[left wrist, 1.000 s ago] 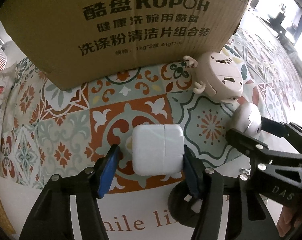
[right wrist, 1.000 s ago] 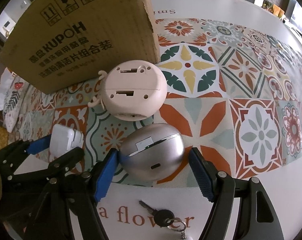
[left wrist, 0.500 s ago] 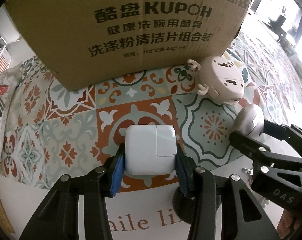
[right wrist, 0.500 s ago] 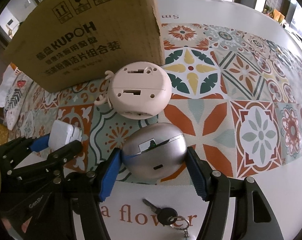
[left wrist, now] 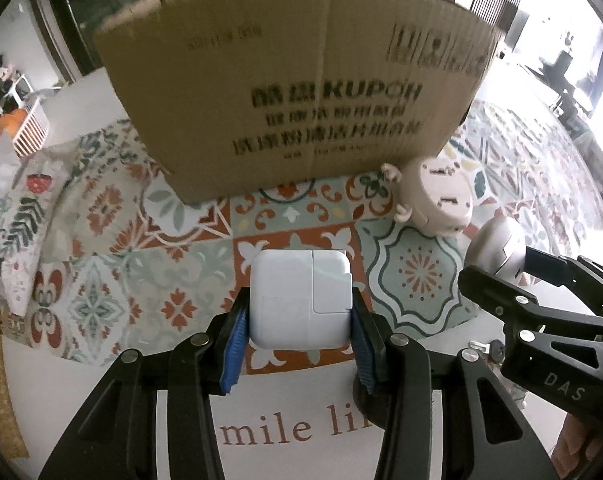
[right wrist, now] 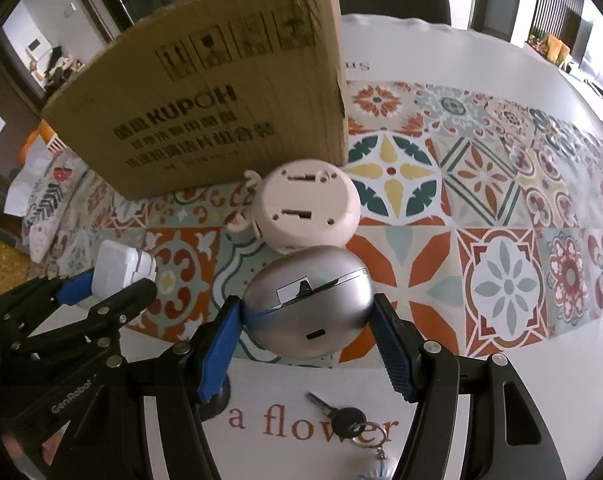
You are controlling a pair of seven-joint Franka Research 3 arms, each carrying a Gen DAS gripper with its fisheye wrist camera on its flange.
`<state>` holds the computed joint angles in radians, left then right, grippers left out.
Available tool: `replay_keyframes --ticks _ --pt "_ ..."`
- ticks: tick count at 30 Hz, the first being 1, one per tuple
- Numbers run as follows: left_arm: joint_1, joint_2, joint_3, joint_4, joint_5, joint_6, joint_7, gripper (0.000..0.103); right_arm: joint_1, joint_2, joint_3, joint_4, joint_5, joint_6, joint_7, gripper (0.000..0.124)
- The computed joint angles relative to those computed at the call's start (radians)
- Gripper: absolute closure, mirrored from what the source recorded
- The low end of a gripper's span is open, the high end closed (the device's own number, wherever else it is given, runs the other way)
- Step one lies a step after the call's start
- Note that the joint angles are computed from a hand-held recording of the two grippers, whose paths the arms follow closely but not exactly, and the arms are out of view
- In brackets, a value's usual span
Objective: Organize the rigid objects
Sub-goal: 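Close right tool on silver egg speaker while left tool grips white charger, then lift and carry silver speaker and white charger over the cardboard box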
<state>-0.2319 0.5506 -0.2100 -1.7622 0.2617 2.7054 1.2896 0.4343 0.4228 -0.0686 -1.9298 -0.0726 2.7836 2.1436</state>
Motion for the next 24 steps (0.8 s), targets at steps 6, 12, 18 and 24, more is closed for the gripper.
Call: replay_keyframes --ticks 6,12,18,24 --pt "0.008 -0.057 0.005 -0.053 0.009 0.054 -0.017 0.058 0.021 -0.043 -0.023 -0.022 -0.046 0.027 0.031 0.059" --pt "0.000 -0.079 0.015 -0.058 0.028 0.086 -0.051 0.058 0.048 -0.075 -0.043 -0.030 -0.122 0.050 0.084 0.059" --pt "0.016 -0.123 0.010 -0.093 0.025 0.129 -0.059 0.058 0.061 -0.102 -0.050 -0.029 -0.188 0.072 0.131 0.059" --pt "0.002 -0.158 0.036 -0.108 0.068 0.167 -0.094 0.058 0.066 -0.116 -0.057 -0.014 -0.247 0.086 0.175 0.059"
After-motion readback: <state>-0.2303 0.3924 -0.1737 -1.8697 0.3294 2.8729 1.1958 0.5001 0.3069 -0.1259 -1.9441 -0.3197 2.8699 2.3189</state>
